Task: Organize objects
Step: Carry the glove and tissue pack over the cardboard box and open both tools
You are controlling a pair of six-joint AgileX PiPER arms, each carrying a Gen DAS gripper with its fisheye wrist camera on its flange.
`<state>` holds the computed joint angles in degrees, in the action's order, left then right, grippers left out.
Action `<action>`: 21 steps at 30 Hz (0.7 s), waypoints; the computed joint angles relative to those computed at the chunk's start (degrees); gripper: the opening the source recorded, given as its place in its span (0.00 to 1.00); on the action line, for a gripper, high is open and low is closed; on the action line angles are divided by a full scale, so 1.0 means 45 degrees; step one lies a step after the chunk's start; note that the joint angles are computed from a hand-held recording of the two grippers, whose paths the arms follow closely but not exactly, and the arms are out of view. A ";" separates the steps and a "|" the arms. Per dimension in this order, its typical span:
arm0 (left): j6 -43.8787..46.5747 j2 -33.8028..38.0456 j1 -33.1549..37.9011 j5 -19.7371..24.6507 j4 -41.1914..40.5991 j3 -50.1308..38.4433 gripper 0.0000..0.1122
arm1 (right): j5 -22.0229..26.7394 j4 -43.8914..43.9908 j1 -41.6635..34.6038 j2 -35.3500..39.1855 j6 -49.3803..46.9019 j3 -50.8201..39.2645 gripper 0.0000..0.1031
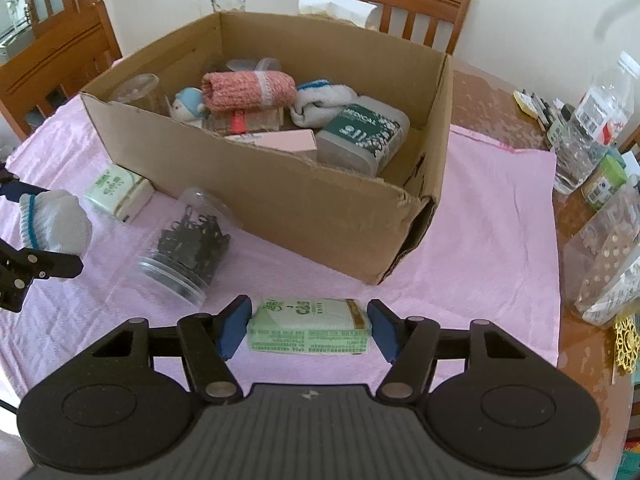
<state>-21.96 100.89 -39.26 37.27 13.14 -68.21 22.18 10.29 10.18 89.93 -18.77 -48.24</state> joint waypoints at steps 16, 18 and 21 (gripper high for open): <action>0.2385 -0.0167 0.0236 0.2218 -0.1621 -0.2922 0.74 | 0.2430 0.0989 -0.0049 -0.1737 -0.2159 -0.1449 0.66; 0.2441 0.0084 0.0224 0.2472 -0.1547 -0.3574 0.74 | 0.2562 0.1034 -0.0019 -0.1869 -0.2340 -0.1801 0.66; 0.2710 0.0420 0.0277 0.2615 -0.1610 -0.4405 0.74 | 0.2686 0.1366 -0.0099 -0.1862 -0.2806 -0.2375 0.66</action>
